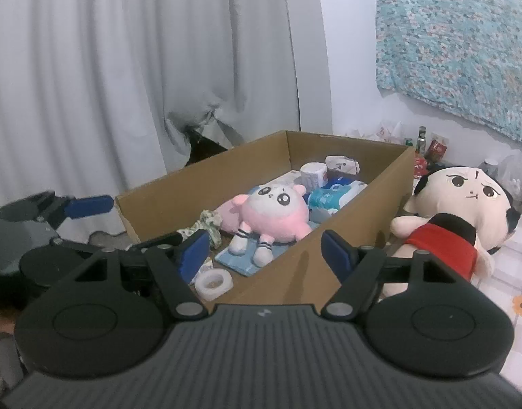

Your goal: Organize soft objects

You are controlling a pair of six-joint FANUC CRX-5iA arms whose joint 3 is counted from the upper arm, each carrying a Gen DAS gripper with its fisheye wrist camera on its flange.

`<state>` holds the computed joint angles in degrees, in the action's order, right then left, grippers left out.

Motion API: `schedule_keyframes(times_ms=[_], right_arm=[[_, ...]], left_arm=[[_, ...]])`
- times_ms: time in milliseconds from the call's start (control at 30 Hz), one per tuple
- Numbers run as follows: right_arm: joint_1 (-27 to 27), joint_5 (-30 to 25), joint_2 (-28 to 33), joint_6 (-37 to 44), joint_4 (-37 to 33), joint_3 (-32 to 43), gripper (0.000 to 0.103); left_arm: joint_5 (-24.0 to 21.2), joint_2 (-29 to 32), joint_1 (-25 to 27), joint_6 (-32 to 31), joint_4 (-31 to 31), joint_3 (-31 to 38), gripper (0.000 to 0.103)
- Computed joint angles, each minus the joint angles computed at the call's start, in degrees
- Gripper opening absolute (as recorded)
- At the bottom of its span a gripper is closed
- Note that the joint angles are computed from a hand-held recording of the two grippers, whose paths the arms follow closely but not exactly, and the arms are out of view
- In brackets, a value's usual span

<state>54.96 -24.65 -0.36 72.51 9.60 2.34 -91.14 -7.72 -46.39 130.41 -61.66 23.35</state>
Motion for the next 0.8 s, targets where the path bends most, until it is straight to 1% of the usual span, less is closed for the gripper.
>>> schedule_keyframes(times_ms=[33, 100, 200, 300, 400, 467, 633, 733, 800], right_arm=[[0.0, 0.6, -0.1, -1.3, 1.1, -0.5, 0.073], [-0.2, -0.5, 0.4, -0.8, 0.3, 0.3, 0.074], [-0.4, -0.7, 0.5, -3.1, 1.3, 0.0, 0.075], [-0.6, -0.6, 0.7, -4.6, 1.8, -0.2, 0.075], [-0.2, -0.2, 0.6, -5.0, 3.4, -0.9, 0.076], [0.1, -0.1, 0.5, -4.2, 3.3, -0.9, 0.076], [0.6, 0.7, 0.0, -4.7, 5.6, -1.9, 0.077], [0.4, -0.4, 0.3, -2.0, 1.8, -0.5, 0.077], [0.4, -1.2, 0.5, -1.1, 0.6, 0.1, 0.077]], left_arm=[[-0.2, 0.1, -0.2, 0.2, -0.3, 0.1, 0.096], [-0.2, 0.0, 0.0, 0.2, -0.3, 0.0, 0.097], [-1.4, 0.8, 0.2, -0.2, -0.6, 0.7, 0.097], [-1.0, 0.7, 0.3, -0.8, -0.3, 0.6, 0.097], [-0.9, 1.0, 0.3, -1.8, -0.3, 0.8, 0.097], [-1.0, 1.1, 0.0, -2.1, -0.7, 0.8, 0.097], [-2.5, 2.0, -1.5, -3.5, -3.2, 1.5, 0.098], [-2.3, 2.2, -1.3, -4.6, -2.8, 1.7, 0.098], [-2.2, 2.1, -1.2, -4.6, -2.6, 1.6, 0.098]])
